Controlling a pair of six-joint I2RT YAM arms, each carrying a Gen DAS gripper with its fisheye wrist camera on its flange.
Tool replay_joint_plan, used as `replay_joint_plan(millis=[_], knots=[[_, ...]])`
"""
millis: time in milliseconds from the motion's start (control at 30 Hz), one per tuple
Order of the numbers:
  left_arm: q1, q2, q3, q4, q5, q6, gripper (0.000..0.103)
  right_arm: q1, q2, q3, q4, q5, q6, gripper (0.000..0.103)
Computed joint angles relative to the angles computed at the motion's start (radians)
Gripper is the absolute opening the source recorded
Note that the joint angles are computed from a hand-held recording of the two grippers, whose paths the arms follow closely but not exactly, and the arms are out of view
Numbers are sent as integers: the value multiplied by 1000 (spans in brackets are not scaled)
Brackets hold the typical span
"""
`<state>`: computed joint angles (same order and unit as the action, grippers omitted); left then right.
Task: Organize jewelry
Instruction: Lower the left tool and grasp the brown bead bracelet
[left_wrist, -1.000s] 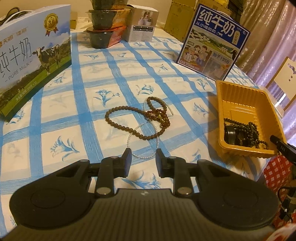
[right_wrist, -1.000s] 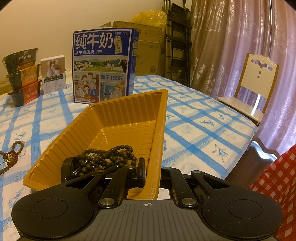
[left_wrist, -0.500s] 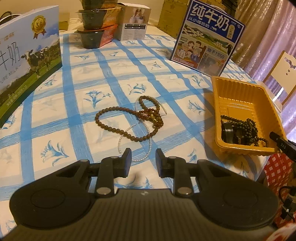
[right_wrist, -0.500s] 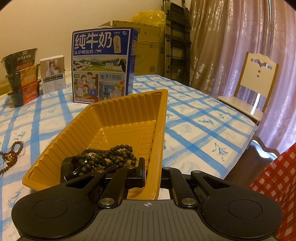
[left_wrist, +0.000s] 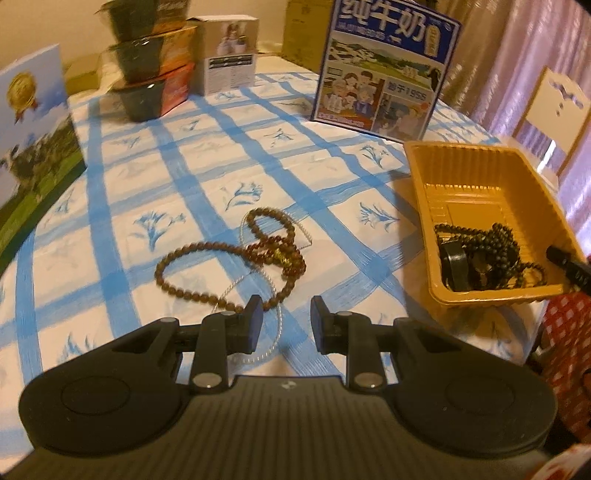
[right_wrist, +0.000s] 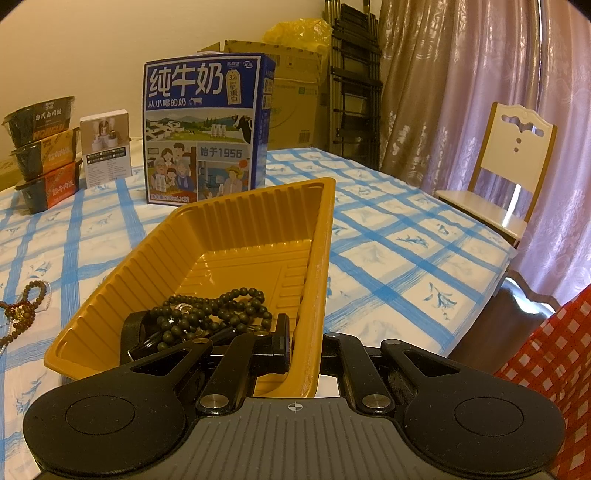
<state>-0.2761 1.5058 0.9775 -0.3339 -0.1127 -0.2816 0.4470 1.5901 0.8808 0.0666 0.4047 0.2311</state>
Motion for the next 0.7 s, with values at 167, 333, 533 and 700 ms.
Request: replay_joint_plan(millis=[167, 333, 533, 700], knots=[[-2, 73, 27, 43, -7, 67, 24, -1, 1, -1, 1, -1, -2, 7], [-7, 154, 66, 77, -5, 171, 24, -1, 1, 2, -1, -1, -2, 7], [-12, 238, 117, 105, 6, 296, 23, -3, 4, -4, 8, -3, -4, 7], [-15, 292, 149, 119, -6, 370, 17, -3, 5, -3, 7, -4, -3, 7]])
